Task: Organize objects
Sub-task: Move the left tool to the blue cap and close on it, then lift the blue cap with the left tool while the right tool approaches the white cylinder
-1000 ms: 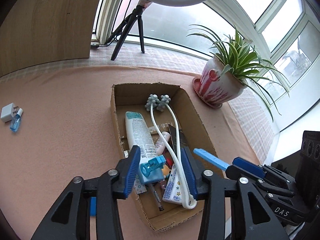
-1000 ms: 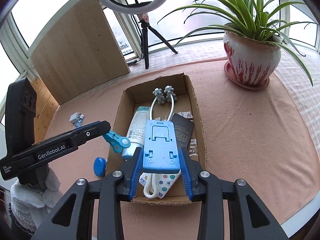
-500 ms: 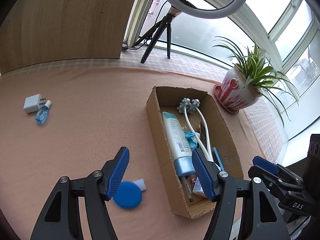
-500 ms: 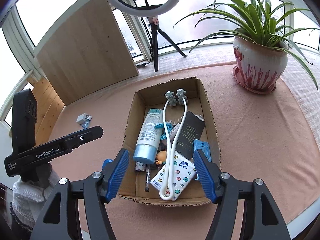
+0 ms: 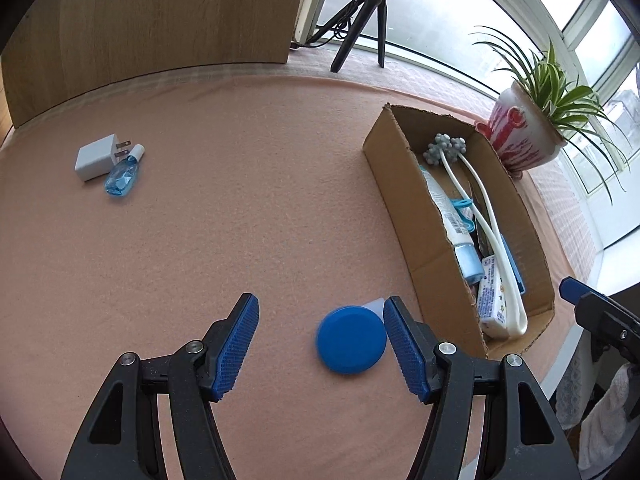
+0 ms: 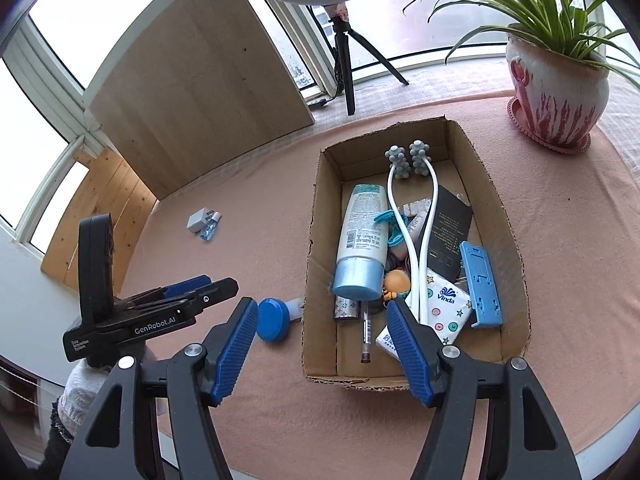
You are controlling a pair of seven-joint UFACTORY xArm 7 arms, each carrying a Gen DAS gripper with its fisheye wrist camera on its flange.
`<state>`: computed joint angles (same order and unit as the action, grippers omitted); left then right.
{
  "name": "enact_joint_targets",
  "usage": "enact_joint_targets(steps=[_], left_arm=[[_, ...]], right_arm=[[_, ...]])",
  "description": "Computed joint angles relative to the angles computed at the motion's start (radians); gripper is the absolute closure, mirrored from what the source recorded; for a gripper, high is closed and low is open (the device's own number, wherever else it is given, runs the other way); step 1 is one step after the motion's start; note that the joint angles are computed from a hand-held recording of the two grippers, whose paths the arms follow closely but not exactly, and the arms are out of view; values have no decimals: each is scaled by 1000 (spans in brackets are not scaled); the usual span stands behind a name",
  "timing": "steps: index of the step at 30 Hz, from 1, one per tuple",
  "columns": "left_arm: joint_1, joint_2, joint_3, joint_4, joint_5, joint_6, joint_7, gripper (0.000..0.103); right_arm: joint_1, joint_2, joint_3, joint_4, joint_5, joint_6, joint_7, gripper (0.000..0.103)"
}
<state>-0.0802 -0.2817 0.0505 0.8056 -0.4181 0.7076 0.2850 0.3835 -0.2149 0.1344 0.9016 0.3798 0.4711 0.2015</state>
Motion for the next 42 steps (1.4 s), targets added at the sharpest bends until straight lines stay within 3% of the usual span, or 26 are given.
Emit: enact_joint_targets(steps=[14, 18, 27, 32, 36, 42], left_arm=[[-43, 34, -76, -89, 162, -105, -40, 37], [-49, 14, -57, -109, 160, -110, -13, 49], [-9, -20, 3, -148, 146, -114, 83, 49], [35, -2, 41, -132, 124, -104, 122, 49], [68, -12, 63, -142, 103, -94, 165, 49], [105, -21, 90, -151, 66, -81, 232, 49]], right_arm=[[-8, -66, -6, -55, -26, 8, 78, 40], [22, -62, -13, -49, 19, -2, 55, 40], [102, 11, 11, 1, 146, -20, -31, 40], [121, 81, 56, 32, 162, -38, -11, 41], [118, 167, 90, 75, 96, -43, 77, 59], [123, 281, 102, 157, -362, -13, 499, 60]])
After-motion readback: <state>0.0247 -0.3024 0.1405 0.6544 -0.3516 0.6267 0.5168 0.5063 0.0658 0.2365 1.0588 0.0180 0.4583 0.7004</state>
